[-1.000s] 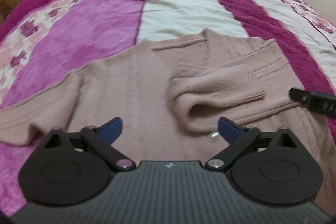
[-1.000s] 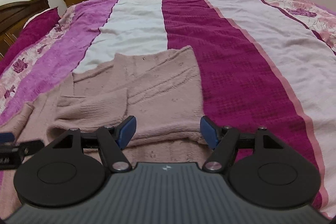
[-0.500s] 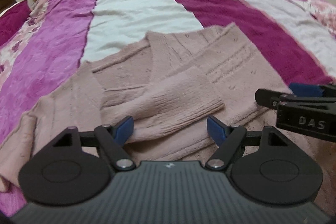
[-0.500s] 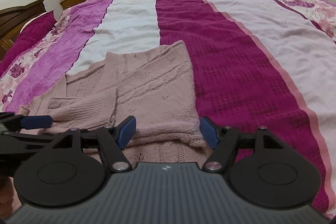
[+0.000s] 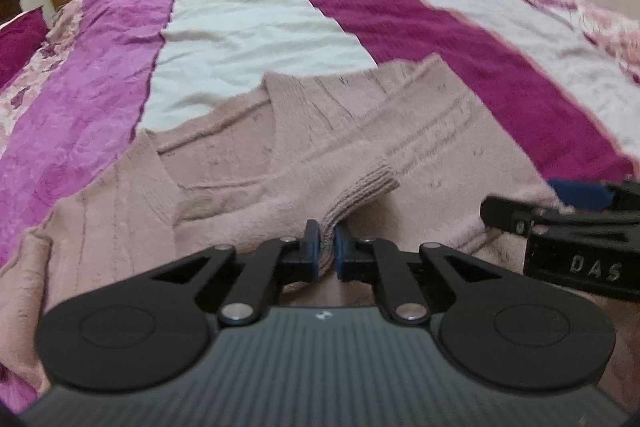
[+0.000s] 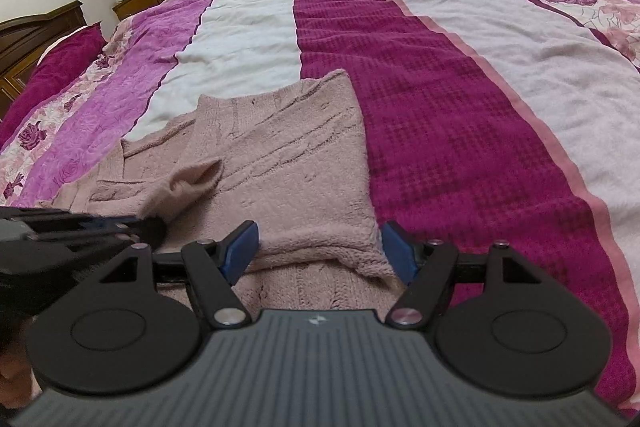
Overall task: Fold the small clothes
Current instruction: 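Fold the held sleeve across the cardigan body and open the left tool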
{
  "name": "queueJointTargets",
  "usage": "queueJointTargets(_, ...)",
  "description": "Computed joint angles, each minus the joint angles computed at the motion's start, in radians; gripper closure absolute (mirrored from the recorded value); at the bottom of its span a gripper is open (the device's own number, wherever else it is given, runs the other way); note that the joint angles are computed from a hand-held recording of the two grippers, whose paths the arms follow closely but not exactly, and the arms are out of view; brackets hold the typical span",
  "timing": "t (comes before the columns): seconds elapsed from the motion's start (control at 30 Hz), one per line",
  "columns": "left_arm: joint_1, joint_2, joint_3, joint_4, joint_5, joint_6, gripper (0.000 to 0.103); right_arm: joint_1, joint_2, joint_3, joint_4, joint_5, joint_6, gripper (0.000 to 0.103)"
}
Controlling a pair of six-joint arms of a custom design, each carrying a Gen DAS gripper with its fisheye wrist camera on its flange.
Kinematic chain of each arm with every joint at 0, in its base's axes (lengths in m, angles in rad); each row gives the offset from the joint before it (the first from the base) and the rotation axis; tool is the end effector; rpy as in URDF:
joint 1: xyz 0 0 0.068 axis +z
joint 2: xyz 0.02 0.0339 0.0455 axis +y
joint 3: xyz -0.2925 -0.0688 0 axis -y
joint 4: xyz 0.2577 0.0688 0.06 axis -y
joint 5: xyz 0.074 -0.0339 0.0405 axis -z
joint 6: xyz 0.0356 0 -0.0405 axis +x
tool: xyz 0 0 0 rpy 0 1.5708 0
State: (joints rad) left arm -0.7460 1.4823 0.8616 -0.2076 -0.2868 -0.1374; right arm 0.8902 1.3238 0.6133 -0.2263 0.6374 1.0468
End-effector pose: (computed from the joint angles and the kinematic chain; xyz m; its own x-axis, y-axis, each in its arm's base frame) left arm 0.2358 -0.2042 0.2241 -0.6059 0.3811 -0.6983 0.4316 0.8949 0.1139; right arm 0.1698 0.1761 0.1919 -0.6024 0.3618 -0.7115 0.2374 0.9323 0.2730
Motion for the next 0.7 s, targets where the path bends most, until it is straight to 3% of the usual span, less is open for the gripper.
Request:
queueJointTargets(0.3, 0.139, -0.17, -0.038, -0.013, -0.034, -0.087, 0.094, -0.001, 0.002, -0.001, 0.003, -0.001, 0.002, 0.027)
queueJointTargets(0.47, 0.231, -0.251, -0.093, -0.029, -0.057, -0.079, 0.094, -0.003, 0.003, -0.003, 0.007, -0.003, 0.001, 0.027)
queueJointTargets(0.7, 0.339, -0.291, -0.185, -0.035, -0.052, -0.11, 0.093, 0.0, 0.018, 0.005, 0.002, 0.004, -0.006, 0.026)
